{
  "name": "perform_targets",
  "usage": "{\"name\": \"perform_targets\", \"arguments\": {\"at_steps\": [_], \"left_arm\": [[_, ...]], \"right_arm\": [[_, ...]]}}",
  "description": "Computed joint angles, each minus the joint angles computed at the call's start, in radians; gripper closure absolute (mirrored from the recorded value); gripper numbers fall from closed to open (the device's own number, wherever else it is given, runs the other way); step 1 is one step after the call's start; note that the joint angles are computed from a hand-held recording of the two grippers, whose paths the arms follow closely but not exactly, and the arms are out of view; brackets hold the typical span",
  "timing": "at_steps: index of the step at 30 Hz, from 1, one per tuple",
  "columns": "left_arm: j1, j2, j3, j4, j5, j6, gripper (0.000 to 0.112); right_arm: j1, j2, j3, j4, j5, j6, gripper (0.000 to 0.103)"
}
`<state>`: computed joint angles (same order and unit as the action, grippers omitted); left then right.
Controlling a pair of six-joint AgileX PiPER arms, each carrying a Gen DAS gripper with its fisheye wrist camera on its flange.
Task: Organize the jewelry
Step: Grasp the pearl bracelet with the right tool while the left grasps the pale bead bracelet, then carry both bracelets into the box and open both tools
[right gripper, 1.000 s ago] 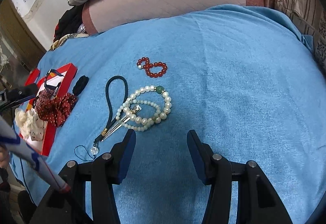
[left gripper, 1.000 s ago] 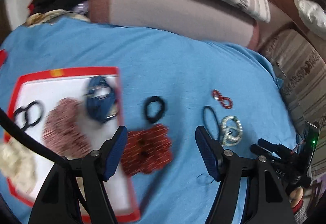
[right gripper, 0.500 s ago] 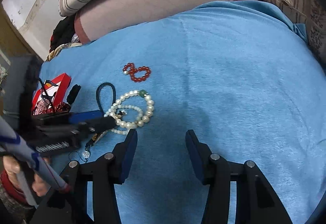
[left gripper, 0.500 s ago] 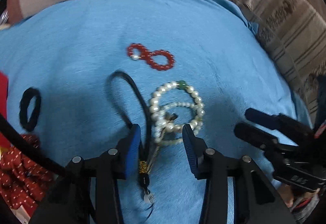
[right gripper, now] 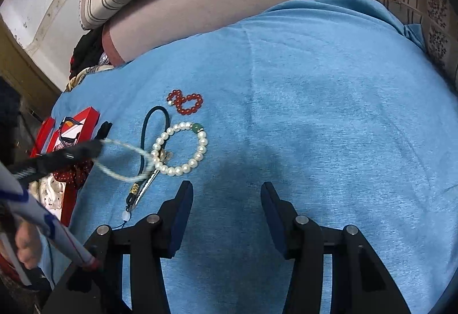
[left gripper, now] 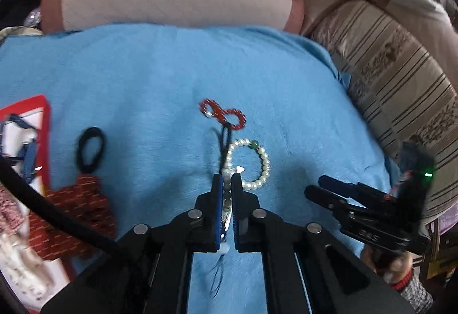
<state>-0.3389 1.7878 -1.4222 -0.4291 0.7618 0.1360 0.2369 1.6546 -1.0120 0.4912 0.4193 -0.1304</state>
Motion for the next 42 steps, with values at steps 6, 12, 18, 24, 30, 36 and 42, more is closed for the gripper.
{"name": "perform_targets", "arguments": {"at_steps": [6,12,18,24,30,36,42], "left_arm": [[0.085,-0.153,0.117,-0.002,0.009,0.030,0.107],[0.179,-0.308,0.239,-0.030,0.021,0.072,0.107],[0.341,-0.438,0.301,-0.059,0.083,0.155,0.107],[0.552,-0.491,0.297,-0.099,0.154,0.274,0.107],[0.710,-0.477,0.254,-0.130,0.219,0.377,0.107],[0.777,-0.429,0.196,-0.146,0.253,0.428,0.107],[0.788,-0.343,0.123,-0.136,0.258,0.446,0.107]], "right_arm": [[0.053,0.103,-0.133,-0.109,0.035,0.103,0.050],[0.106,0.274,-0.336,-0.299,0.096,0.301,0.050],[0.193,0.316,-0.444,-0.576,0.197,0.515,0.093],[0.273,0.173,-0.378,-0.728,0.195,0.663,0.093],[0.374,0.091,-0.420,-0.797,0.263,0.711,0.093],[0.481,0.092,-0.543,-0.741,0.319,0.684,0.093],[0.578,0.217,-0.766,-0.651,0.378,0.612,0.093]]}}
